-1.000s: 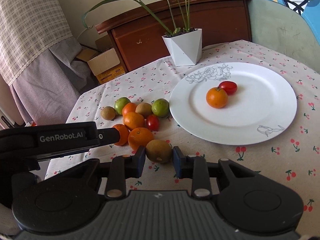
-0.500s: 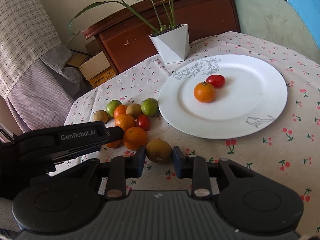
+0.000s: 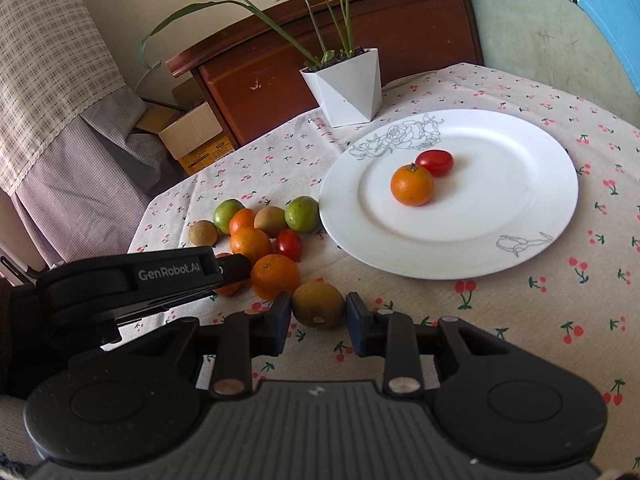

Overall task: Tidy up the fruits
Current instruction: 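Grasp an orange with the left tool while the right tool grasps a brown kiwi, then place the orange and kiwi on the white plate and open both tools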

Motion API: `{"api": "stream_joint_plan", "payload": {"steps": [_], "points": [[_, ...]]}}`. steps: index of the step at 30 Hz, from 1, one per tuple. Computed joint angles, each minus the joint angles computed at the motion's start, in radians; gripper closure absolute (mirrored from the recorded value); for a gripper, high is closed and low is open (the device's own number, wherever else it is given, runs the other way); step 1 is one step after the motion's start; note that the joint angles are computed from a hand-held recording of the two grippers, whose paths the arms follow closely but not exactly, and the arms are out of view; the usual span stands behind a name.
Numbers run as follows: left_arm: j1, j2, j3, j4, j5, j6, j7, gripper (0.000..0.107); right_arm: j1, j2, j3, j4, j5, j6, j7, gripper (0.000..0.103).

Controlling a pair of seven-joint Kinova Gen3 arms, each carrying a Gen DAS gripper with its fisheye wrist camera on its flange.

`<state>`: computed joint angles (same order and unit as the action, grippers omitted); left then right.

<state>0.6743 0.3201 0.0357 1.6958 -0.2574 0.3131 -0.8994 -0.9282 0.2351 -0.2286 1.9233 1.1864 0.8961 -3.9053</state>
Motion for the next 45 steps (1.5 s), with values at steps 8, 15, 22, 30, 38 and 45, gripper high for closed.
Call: {"api": "stream_joint_plan", "payload": {"steps": [8,15,22,30,38,45], "points": [[0.069,-0.007,-0.053,-0.007,-0.077,0.028,0.078,0.08,-0.008,-0.009,-0.003,0.008,0.022,0.012,-0.013,0.073],[0.085,-0.038,-0.047,0.007,-0.16,0.031,0.143,0.08,-0.012,-0.03,-0.02,0.025,0.044,0.063,-0.065,0.073],[0.021,-0.053,0.052,-0.005,-0.116,0.016,0.064,0.08,-0.014,-0.069,-0.044,0.061,0.045,0.182,-0.162,0.073],[-0.021,-0.017,0.13,-0.073,0.004,0.027,-0.139,0.08,0.021,-0.096,-0.067,0.098,0.003,0.235,-0.264,0.073],[-0.044,0.027,0.17,-0.113,0.133,0.037,-0.316,0.079,0.034,-0.095,-0.072,0.105,0.0,0.236,-0.292,0.073],[-0.047,0.065,0.175,-0.15,0.2,0.057,-0.372,0.079,0.048,-0.099,-0.068,0.118,0.0,0.217,-0.323,0.073]]}}
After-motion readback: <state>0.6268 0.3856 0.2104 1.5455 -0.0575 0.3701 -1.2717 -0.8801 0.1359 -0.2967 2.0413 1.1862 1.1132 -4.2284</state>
